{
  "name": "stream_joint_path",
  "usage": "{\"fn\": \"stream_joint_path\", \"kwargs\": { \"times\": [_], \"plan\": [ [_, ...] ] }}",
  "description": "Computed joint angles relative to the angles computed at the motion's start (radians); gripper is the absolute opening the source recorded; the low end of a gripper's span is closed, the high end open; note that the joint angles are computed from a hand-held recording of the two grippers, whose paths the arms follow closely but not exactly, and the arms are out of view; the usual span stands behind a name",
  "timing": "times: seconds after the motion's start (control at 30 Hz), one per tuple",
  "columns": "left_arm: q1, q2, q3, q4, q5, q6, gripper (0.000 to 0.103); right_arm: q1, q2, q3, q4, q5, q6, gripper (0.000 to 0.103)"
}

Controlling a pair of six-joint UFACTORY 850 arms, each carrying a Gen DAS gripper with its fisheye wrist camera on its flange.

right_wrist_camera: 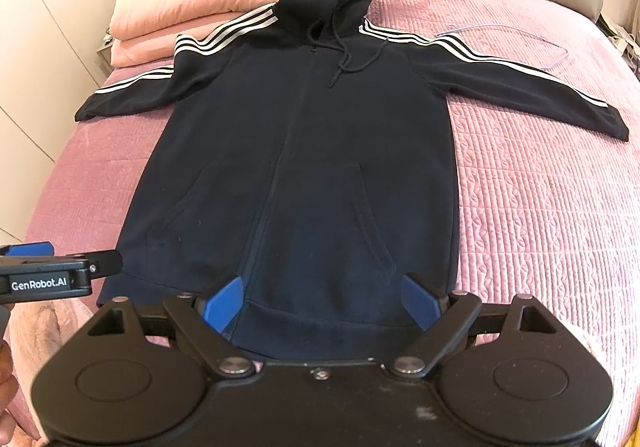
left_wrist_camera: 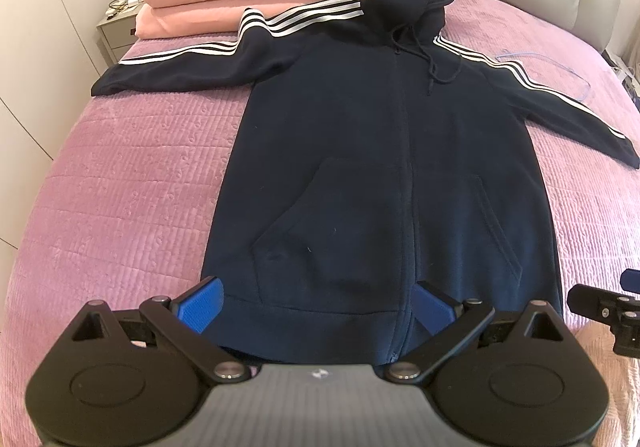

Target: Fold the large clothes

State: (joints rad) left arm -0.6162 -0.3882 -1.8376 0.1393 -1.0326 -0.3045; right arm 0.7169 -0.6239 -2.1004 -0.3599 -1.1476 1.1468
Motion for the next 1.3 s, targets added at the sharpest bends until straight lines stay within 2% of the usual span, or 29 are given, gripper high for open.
{"fn": "stream_joint_path", "kwargs": {
  "times": [1.3],
  "plan": [
    [0.032, 0.001, 0.028, -0.052, 0.024, 0.036, 0.101, -0.001, 0.006, 0.013, -0.006, 0.022, 0.001, 0.102]
  ]
}}
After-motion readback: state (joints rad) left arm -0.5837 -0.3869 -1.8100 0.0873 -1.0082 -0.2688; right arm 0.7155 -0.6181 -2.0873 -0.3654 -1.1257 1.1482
